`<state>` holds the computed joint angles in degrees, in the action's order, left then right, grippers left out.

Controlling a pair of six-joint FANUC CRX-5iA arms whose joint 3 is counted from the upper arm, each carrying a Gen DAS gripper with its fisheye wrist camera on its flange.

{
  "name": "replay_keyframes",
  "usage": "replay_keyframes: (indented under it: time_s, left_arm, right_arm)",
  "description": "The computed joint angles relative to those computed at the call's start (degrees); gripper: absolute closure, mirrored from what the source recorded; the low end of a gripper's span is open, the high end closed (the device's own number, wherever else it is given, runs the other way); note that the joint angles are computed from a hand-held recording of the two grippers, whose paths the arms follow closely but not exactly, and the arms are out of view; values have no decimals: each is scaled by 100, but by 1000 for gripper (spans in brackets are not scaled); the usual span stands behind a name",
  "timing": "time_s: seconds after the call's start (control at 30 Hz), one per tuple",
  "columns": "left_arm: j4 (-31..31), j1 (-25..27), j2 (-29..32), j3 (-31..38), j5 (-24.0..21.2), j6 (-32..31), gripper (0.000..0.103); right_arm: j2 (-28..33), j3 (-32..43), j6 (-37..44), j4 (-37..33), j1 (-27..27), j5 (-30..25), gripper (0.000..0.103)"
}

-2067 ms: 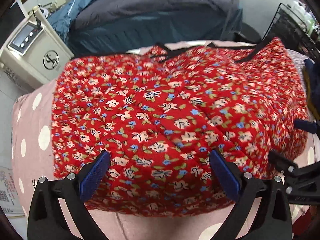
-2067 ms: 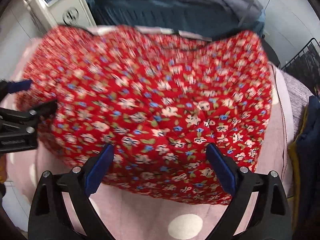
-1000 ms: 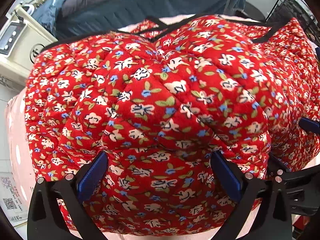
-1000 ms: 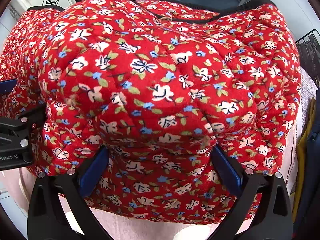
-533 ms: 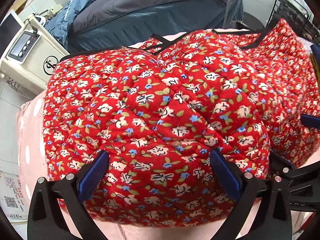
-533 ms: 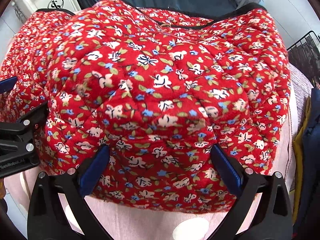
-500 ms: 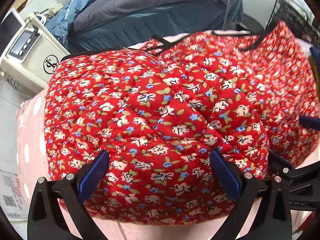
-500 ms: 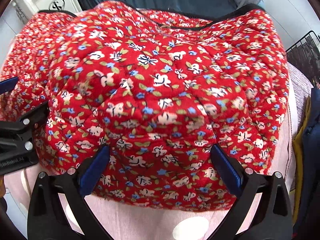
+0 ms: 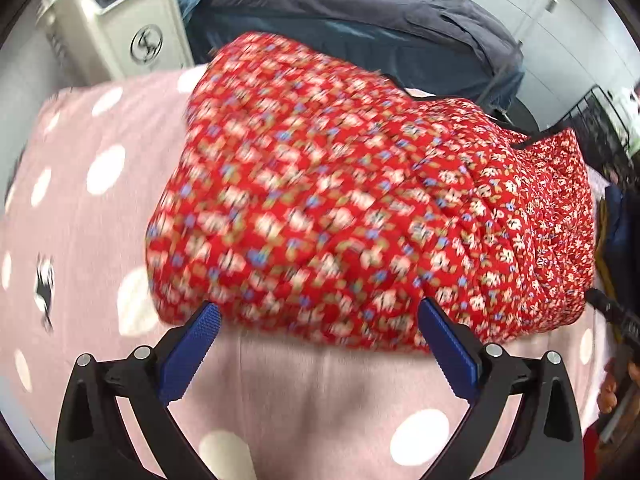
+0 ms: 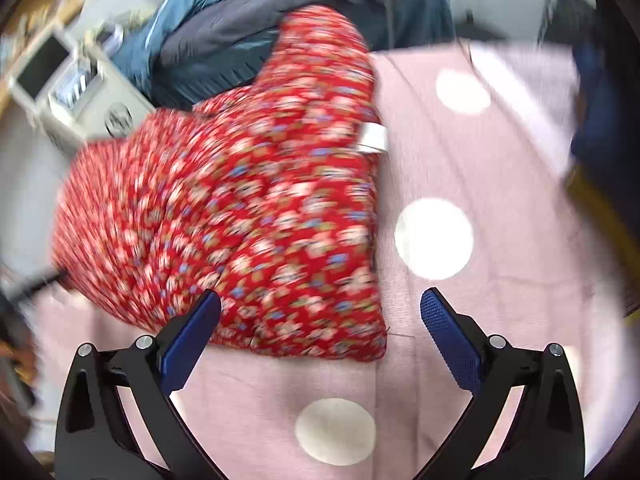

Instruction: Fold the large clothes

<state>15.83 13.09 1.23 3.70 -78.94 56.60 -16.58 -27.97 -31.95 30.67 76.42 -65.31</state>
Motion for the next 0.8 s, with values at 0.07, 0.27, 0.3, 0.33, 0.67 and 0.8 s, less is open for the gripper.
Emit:
replay_keyframes:
  time_s: [0.07, 0.27, 0.3, 0.33, 0.67, 0.8]
  left_arm:
    - [-13, 84, -35, -39, -107, -7, 6]
    - [241, 341, -97, -144, -500, -27, 6]
    - [313, 401, -114, -183, -564, -2, 6]
    - [358, 422, -102, -186, -616, 57, 6]
    - [875, 1284, 226, 98, -1237, 155, 6]
    - [1093, 1460, 666, 625, -1280, 365, 6]
  right_arm:
    - [-635, -845, -782, 420, -164, 969, 5]
    - [-1131, -1905, -1346, 998, -1142, 3106, 5]
    - [-1046, -1919, -1131, 799, -1354, 3457, 5]
    - [-1162, -1904, -767, 460, -1435, 3508, 5]
    - [-512, -1740, 1338, -1350, -2465, 5139, 5]
    - [-405, -1544, 1894, -1882, -2528, 5037, 5]
